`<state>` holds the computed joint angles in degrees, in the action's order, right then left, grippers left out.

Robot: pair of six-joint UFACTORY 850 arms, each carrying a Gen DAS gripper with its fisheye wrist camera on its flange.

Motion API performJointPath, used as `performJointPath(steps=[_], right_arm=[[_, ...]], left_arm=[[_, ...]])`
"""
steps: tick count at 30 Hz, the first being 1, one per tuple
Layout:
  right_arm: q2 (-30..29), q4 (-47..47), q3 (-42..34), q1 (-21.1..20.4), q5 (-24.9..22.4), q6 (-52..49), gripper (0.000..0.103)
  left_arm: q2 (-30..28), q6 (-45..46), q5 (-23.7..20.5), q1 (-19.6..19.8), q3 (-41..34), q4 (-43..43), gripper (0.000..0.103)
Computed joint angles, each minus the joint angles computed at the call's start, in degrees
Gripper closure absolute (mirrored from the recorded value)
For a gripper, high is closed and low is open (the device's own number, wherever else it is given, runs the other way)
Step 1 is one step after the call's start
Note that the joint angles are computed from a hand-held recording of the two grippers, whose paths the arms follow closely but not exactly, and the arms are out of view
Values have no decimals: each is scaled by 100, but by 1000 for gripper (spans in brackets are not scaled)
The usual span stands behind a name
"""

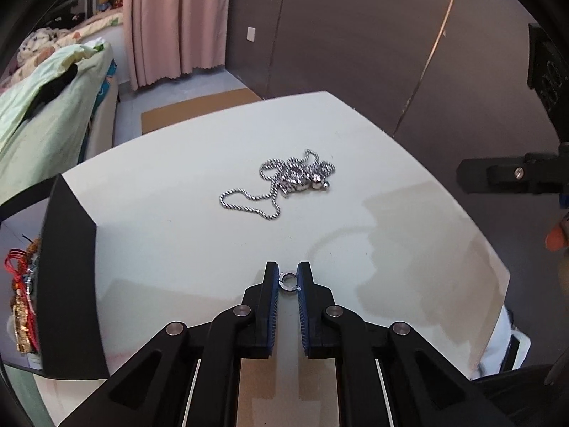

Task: Organize jewelry
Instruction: 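Carry the ring toward the box with the left while the right grasps the silver chain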

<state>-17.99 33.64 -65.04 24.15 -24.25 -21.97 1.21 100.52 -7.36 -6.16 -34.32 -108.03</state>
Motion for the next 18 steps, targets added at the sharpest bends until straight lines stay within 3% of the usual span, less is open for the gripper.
performJointPath(steps=[5, 9, 18], right_arm=[[-88, 542, -71, 45, -20, -405, 6], [-236, 705, -202, 42, -77, -293, 16], [-651, 1446, -581, 74, -86, -473, 24]], left_arm=[[150, -395, -182, 228, 9, 256, 92], [266, -528, -220, 394, 6, 277, 92], [495, -1043, -533, 974, -81, 630, 92]])
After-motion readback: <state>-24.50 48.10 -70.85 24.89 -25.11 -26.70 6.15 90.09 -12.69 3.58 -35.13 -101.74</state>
